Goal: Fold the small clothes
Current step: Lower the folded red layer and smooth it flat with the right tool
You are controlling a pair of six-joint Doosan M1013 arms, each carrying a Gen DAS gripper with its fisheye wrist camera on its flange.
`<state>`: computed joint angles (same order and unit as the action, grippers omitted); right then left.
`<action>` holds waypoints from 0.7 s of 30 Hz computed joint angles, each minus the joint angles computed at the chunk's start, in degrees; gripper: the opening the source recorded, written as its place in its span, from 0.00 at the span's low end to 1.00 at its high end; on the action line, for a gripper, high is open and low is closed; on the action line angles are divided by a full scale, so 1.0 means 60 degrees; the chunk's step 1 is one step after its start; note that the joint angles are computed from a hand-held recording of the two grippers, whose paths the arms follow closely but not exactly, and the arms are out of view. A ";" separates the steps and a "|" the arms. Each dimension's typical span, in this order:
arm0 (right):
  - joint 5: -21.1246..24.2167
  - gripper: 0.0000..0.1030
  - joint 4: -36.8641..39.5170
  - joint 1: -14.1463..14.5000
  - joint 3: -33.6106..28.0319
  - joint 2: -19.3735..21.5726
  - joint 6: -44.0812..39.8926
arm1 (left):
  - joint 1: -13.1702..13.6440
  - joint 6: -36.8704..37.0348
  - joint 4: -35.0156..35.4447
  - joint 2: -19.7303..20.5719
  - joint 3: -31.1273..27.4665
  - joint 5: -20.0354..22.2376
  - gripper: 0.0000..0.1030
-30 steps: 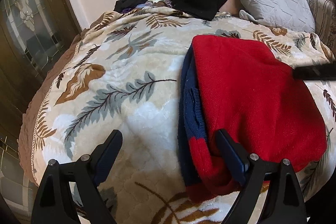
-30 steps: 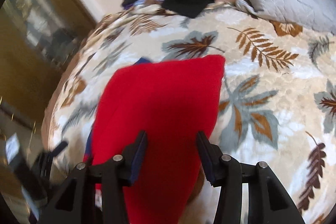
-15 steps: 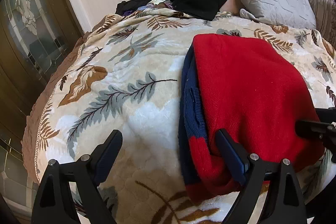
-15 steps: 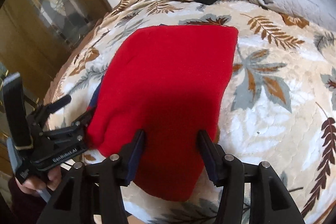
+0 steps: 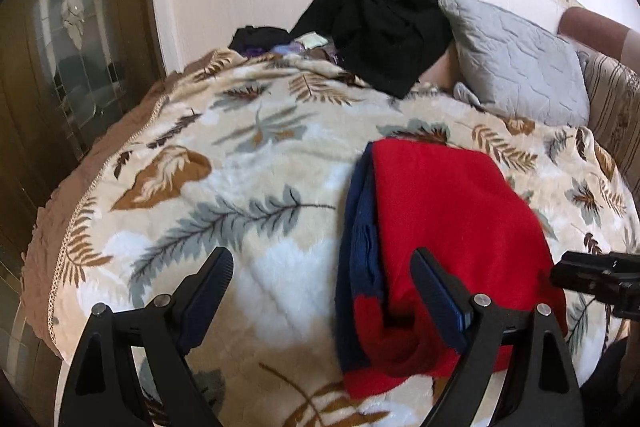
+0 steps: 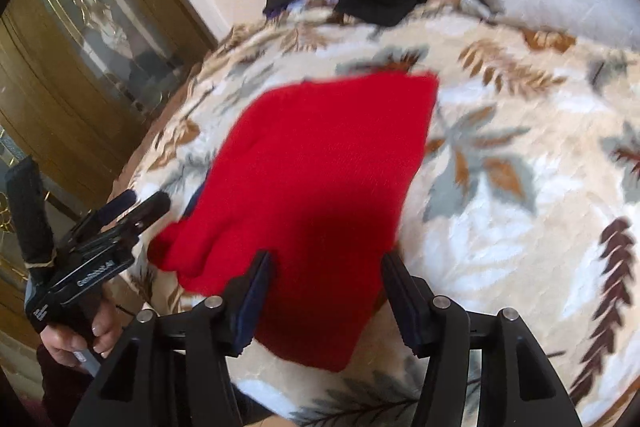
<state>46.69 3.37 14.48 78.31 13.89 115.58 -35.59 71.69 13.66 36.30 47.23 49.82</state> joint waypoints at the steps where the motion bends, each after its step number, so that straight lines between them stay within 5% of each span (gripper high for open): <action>1: -0.0056 0.57 0.0004 0.0002 -0.0041 0.0002 -0.0048 | -0.0033 0.0111 0.0075 0.0121 -0.0204 0.0275 0.88; 3: 0.0179 0.39 0.0260 -0.0011 -0.0206 0.0120 -0.0386 | -0.0197 0.0181 0.0808 0.0587 -0.0885 0.1482 0.88; 6: 0.0716 0.38 0.0214 0.0132 -0.0377 0.0426 -0.0758 | -0.0238 0.0378 0.1090 0.1167 -0.1739 0.2910 0.88; 8: 0.0551 0.39 0.0085 0.0166 -0.0327 0.0376 -0.0788 | -0.0144 0.0318 0.0740 0.1101 -0.1707 0.2760 0.88; 13: 0.0182 0.40 0.2079 -0.0452 -0.0090 0.0160 -0.1284 | 0.0061 0.0298 -0.0154 0.0819 -0.1365 0.2132 0.88; 14: -0.0166 0.44 0.2350 -0.0544 0.0092 0.0051 -0.1321 | 0.0112 0.0307 -0.0437 0.0745 -0.1279 0.1906 0.88; 16: -0.0956 0.66 0.3031 -0.0747 0.0522 -0.0182 -0.1306 | 0.0235 0.0403 -0.1113 0.0685 -0.1283 0.1626 0.88; 17: -0.1242 0.73 0.3480 -0.0874 0.0710 -0.0264 -0.1373 | 0.0319 0.0484 -0.1586 0.0730 -0.1427 0.1627 0.88; 21: -0.1454 0.73 0.5438 -0.1383 0.1087 -0.0274 -0.2058 | 0.0526 0.1184 -0.3159 0.1475 -0.2919 0.2817 0.88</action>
<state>37.97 36.00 6.19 84.83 12.24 103.23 -32.43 78.79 -5.29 45.15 29.71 66.72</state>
